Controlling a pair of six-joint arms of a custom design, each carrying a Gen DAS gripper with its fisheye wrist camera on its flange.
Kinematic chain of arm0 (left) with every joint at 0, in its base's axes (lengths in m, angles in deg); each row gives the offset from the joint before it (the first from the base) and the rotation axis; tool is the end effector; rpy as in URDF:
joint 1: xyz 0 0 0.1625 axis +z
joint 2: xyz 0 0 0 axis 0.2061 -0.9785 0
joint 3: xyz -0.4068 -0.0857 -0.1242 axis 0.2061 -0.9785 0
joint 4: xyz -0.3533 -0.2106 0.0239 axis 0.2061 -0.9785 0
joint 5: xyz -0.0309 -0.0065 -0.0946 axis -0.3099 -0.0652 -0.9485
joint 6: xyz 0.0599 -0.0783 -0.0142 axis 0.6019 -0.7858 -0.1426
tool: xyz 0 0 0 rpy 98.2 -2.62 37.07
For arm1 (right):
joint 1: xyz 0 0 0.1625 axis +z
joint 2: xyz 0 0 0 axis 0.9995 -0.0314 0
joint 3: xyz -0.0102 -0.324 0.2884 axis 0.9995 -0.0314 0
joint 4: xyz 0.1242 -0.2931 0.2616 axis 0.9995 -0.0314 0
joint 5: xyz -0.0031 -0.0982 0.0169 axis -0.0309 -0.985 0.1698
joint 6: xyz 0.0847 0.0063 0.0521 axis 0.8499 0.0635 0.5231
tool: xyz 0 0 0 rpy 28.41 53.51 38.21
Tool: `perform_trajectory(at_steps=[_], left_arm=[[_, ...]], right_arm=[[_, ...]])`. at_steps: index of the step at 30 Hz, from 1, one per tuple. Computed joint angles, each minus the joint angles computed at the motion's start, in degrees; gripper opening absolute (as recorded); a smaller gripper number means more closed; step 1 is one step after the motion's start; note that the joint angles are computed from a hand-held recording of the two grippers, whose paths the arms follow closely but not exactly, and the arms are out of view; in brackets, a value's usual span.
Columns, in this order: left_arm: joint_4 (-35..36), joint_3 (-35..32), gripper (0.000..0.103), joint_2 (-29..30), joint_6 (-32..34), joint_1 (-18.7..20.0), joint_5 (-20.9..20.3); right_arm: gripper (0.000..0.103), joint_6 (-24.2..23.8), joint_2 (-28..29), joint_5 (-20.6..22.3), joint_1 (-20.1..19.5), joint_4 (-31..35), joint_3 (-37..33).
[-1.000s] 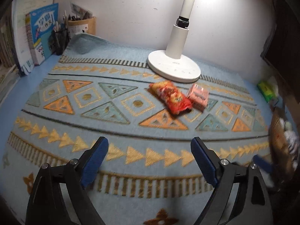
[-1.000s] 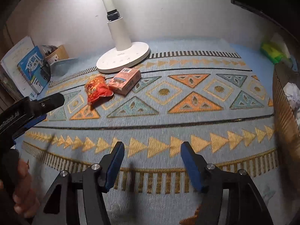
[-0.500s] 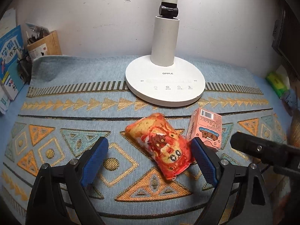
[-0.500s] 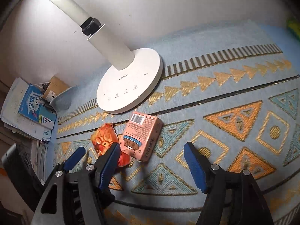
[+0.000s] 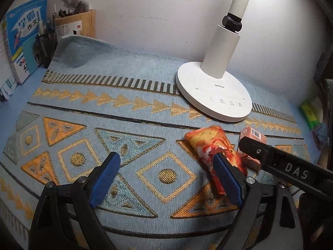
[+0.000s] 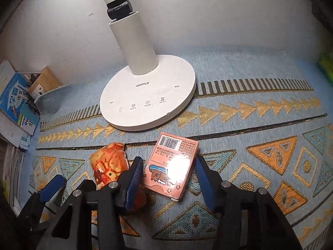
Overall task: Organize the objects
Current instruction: 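Grasp the orange snack bag with left gripper while right grasps the pink box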
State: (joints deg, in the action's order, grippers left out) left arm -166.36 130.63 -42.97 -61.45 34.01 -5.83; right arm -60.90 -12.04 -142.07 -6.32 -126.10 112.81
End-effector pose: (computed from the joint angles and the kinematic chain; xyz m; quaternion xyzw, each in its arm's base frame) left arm -0.2158 -0.5349 -0.0736 -0.0156 0.8758 -0.3678 0.3123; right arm 0.0141 -0.6033 0.1601 0.1269 -0.9318 0.2266 0.2536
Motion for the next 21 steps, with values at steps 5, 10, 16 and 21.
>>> perform_trajectory(at_steps=[5,10,16,21], left_arm=[[-4.4,-1.0,0.09,1.8,5.8,-1.4,0.0],[-3.5,-5.6,0.091,3.5,7.5,0.1,-3.8],[5.6,-10.6,0.069,5.8,8.9,0.2,-1.6],[2.4,-7.8,0.042,4.7,14.0,-0.6,-4.6]], right_arm=[[0.046,-7.6,-4.6,1.0,-2.3,3.8,2.2],[0.046,-12.9,-7.4,10.7,-6.9,-0.4,6.6],[0.051,-14.4,-6.5,10.9,-6.9,-5.0,8.0],[0.068,-15.5,-5.7,8.9,-6.3,-8.3,8.6]])
